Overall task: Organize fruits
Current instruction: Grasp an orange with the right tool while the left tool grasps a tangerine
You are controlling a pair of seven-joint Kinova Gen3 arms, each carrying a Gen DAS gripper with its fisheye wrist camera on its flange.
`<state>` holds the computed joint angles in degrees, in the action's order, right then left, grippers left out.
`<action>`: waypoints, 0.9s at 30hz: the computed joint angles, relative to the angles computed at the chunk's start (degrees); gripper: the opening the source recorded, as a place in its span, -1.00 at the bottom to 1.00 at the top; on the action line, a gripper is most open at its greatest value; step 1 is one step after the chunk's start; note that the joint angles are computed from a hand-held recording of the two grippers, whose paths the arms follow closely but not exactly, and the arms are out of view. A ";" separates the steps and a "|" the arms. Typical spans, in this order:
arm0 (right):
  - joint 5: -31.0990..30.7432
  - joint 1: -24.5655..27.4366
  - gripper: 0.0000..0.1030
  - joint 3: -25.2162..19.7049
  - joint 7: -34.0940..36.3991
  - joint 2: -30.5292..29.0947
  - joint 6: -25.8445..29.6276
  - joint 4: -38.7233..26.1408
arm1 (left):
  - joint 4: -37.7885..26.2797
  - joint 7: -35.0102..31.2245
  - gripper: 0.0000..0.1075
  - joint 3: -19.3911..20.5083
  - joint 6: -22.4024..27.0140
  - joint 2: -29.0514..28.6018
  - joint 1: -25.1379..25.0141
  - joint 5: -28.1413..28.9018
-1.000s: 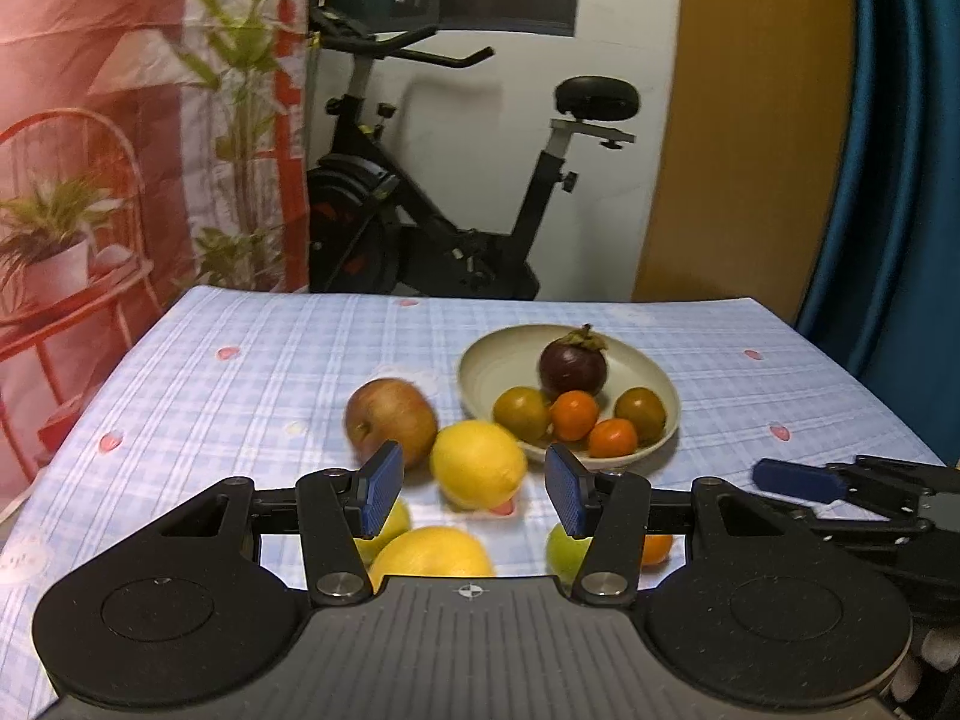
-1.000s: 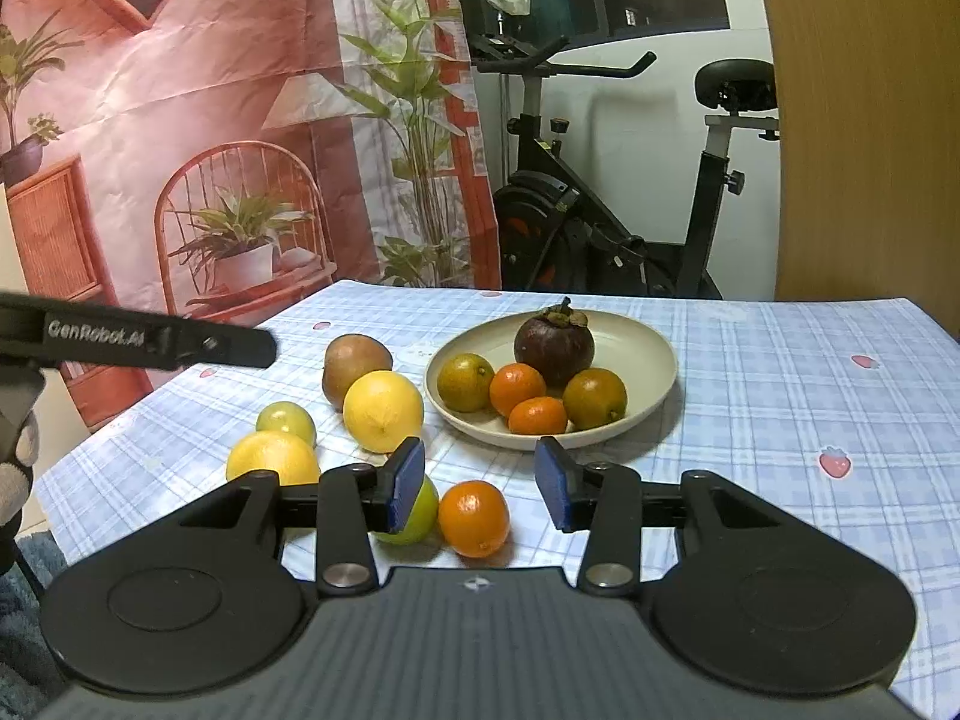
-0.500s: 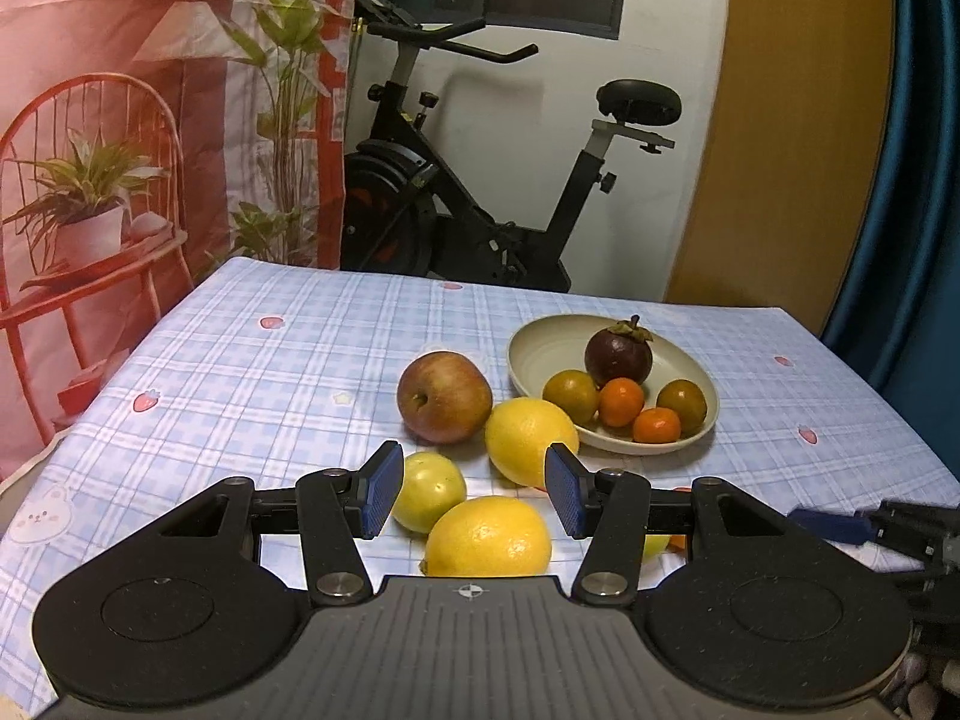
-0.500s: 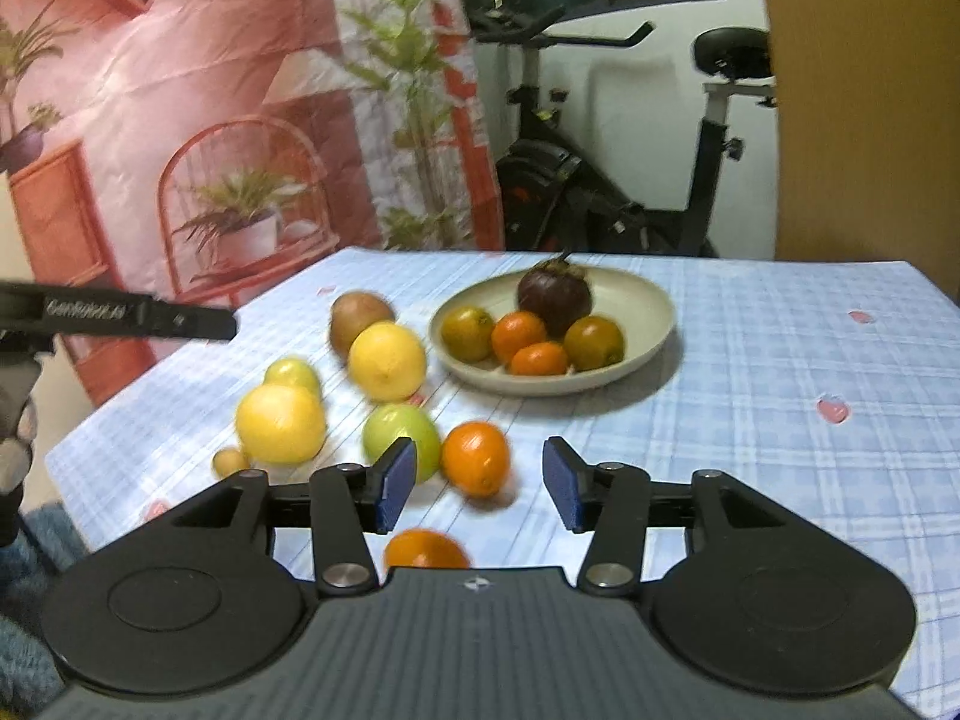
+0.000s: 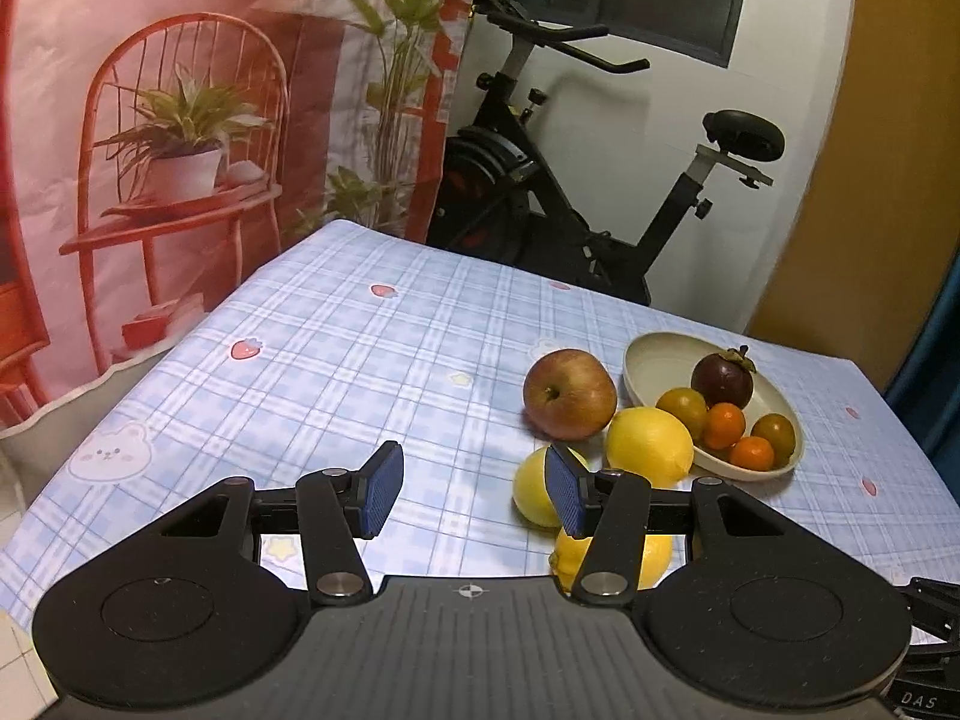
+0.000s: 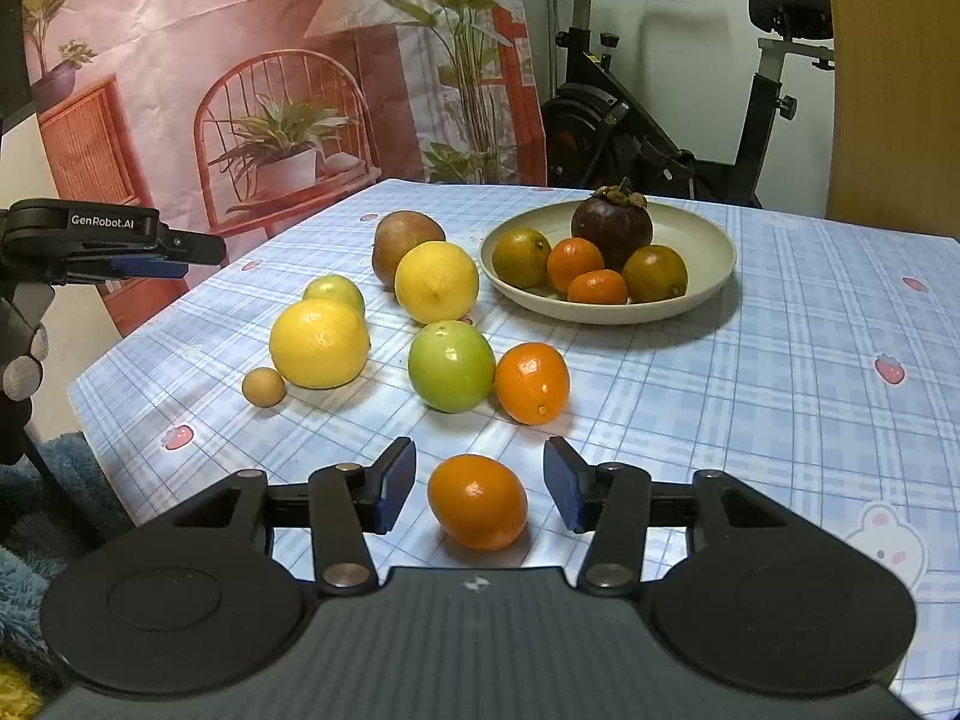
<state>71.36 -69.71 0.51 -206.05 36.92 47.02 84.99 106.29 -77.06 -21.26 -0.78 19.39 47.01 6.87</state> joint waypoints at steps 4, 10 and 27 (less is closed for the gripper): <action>0.19 -0.12 -0.02 0.07 -0.20 0.11 0.20 -0.02 | 0.12 -1.03 0.02 1.38 -0.18 -0.13 -0.55 -0.92; 2.09 -0.21 -0.02 0.40 -1.13 0.34 0.81 0.09 | 0.47 -3.66 0.02 6.58 -0.69 -0.20 -4.28 -1.41; -2.83 2.54 -0.01 -1.42 5.71 -0.43 -4.39 0.17 | -1.60 -7.30 0.02 19.12 1.48 0.84 -13.52 -5.12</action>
<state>68.53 -67.17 -0.92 -200.35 36.49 42.63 85.16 104.69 -84.36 -2.14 0.70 20.22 33.49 1.75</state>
